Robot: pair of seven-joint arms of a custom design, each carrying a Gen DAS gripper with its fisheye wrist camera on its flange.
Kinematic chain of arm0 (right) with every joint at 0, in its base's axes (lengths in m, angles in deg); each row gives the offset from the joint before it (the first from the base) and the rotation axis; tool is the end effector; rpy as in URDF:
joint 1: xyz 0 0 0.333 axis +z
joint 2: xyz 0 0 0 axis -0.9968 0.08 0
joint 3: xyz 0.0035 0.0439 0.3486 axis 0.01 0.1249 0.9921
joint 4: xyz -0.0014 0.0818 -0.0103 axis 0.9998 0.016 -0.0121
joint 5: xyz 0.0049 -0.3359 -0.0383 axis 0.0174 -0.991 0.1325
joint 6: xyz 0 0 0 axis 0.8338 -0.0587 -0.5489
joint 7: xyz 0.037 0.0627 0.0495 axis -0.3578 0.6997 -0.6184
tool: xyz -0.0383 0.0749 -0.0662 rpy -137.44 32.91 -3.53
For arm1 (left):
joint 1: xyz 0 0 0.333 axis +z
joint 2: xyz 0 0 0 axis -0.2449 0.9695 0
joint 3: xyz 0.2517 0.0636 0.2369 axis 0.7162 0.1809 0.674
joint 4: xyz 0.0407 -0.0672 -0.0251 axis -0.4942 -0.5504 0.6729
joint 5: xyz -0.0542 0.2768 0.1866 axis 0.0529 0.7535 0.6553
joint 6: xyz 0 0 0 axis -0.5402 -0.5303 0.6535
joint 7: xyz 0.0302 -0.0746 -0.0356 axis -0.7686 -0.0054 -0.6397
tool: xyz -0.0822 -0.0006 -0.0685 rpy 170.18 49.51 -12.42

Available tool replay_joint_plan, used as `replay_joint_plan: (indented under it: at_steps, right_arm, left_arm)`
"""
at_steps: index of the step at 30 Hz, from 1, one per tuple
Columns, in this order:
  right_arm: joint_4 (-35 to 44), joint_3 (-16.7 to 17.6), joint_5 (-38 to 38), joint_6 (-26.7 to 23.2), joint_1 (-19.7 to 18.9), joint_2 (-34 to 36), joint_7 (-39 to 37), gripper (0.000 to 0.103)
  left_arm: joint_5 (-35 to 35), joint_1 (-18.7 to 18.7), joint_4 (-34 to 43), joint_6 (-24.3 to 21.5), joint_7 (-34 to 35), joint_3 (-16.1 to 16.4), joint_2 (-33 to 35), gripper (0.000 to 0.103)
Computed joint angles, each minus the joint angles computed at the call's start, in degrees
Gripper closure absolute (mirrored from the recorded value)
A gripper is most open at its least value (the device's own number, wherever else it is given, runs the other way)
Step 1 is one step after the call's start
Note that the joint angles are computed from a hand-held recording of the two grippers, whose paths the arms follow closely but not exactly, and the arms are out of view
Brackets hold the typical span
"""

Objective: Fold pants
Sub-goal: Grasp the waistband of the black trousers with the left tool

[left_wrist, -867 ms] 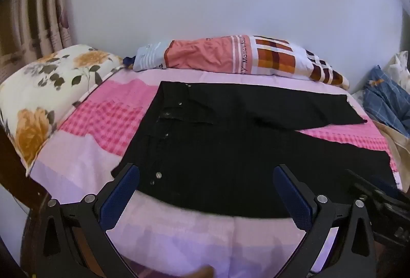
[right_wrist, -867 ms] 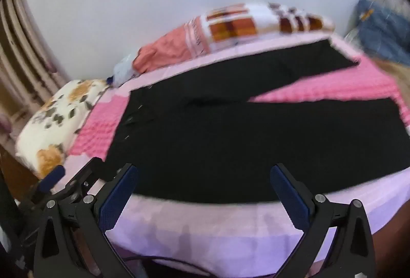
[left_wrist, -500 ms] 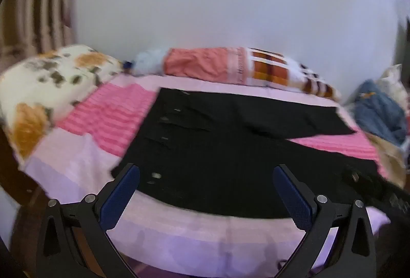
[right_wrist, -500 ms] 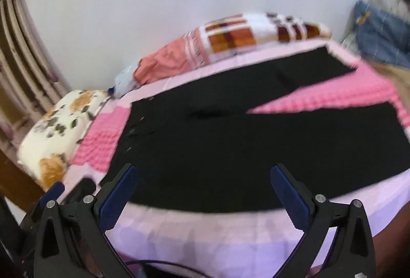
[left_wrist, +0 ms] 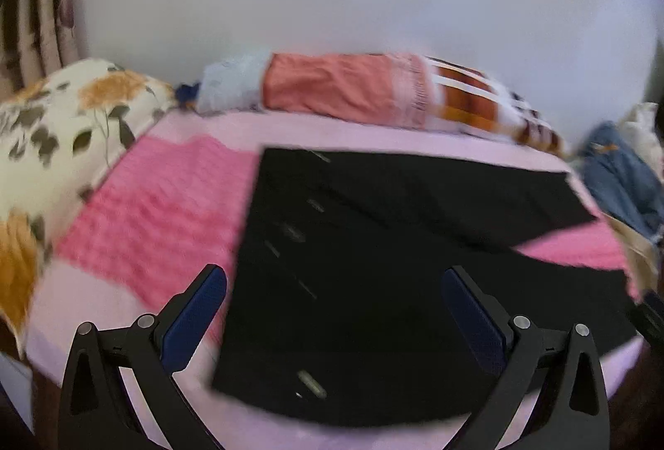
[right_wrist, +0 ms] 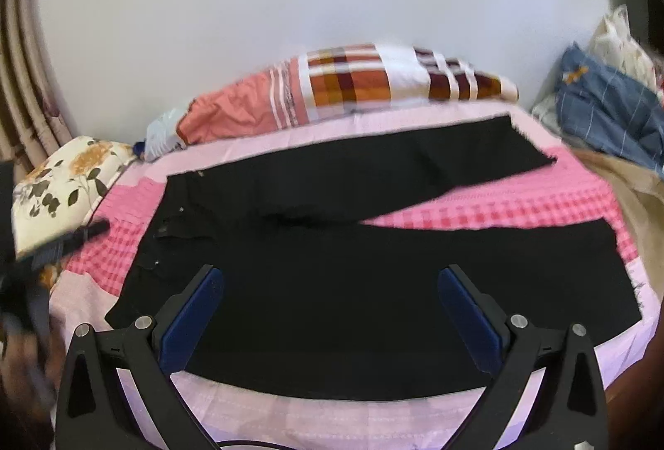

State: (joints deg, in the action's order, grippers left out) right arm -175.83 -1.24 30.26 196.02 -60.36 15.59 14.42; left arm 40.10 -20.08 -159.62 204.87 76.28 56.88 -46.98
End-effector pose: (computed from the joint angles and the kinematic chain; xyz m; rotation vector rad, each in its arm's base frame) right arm 0.6036 0.3285 0.5911 -1.8700 1.3983 -0.4284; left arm 0.5376 -0.1430 0.6193 -2.0989 1.3088 -0.6731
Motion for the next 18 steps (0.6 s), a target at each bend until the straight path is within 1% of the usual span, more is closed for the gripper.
replay_joint_plan:
  at_steps: [1, 2, 3, 5, 7, 8, 9, 11, 12, 13, 14, 16, 17, 18]
  right_arm:
    - [0.69, 0.76, 1.20, -0.80, -0.67, 0.71, -0.60, 0.000]
    - [2.06, 1.34, 2.33, -2.11, -1.18, 1.69, -1.09, 0.000]
    - [3.64, 1.22, 2.69, -3.55, -1.04, 2.68, -0.79, 0.000]
    - [6.88, 0.96, 3.34, -6.00, -1.02, 4.81, -0.40, 0.000]
    - [10.36, 0.08, 2.80, -8.31, -0.36, 6.90, 0.48, 0.000]
    - [11.88, -0.29, 2.46, -9.36, -0.06, 7.82, 0.84, 0.000]
    - [13.26, -0.58, 2.15, -10.25, 0.25, 8.70, 1.23, 0.000]
    - [16.69, -1.01, 1.75, -12.56, 0.53, 10.64, 1.73, 0.000]
    - [19.04, -1.24, 1.55, -14.09, 0.64, 11.92, 1.96, 0.000]
    - [21.72, -1.36, 1.48, -15.87, 0.62, 13.32, 1.96, 0.000]
    - [23.51, -1.51, 1.41, -17.13, 0.72, 14.39, 2.14, 0.000]
    - [27.95, -1.61, 1.52, -20.33, 0.80, 16.80, 2.24, 0.000]
    - [29.97, -1.66, 1.57, -21.94, 0.92, 18.00, 2.29, 0.000]
    - [30.60, -1.74, 1.56, -22.51, 1.07, 18.47, 2.31, 0.000]
  left_arm:
    - [-3.73, 1.45, -0.06, 2.86, 3.90, 1.30, 0.97, 0.000]
    - [-9.62, 3.43, -0.59, 7.55, 9.69, 2.63, 2.28, 0.000]
    - [-13.43, 4.80, 0.28, 9.20, 13.89, 3.33, 3.87, 0.000]
    - [-18.90, 7.39, 4.43, 9.44, 20.83, 4.50, 8.33, 0.001]
    - [-24.69, 9.82, 8.72, 10.84, 28.13, 4.33, 12.92, 0.001]
    - [-26.57, 10.40, 11.53, 10.01, 30.75, 4.29, 15.27, 0.001]
    - [-28.35, 11.11, 15.28, 8.07, 33.48, 4.27, 18.10, 0.001]
    - [-31.75, 12.56, 20.83, 5.50, 39.03, 3.67, 22.52, 0.004]
    - [-32.63, 12.85, 23.54, 4.46, 41.42, 3.51, 24.61, 0.010]
    - [-32.38, 12.63, 26.85, 2.69, 43.22, 4.01, 26.96, 0.018]
    - [-32.36, 12.23, 29.33, 1.26, 44.21, 4.35, 28.60, 0.021]
    - [-33.86, 12.93, 34.74, -2.21, 47.66, 3.90, 32.50, 0.026]
    - [-34.32, 13.04, 35.99, -3.31, 48.49, 4.02, 33.50, 0.028]
    - [-34.21, 12.74, 37.59, -4.40, 48.86, 4.45, 34.72, 0.034]
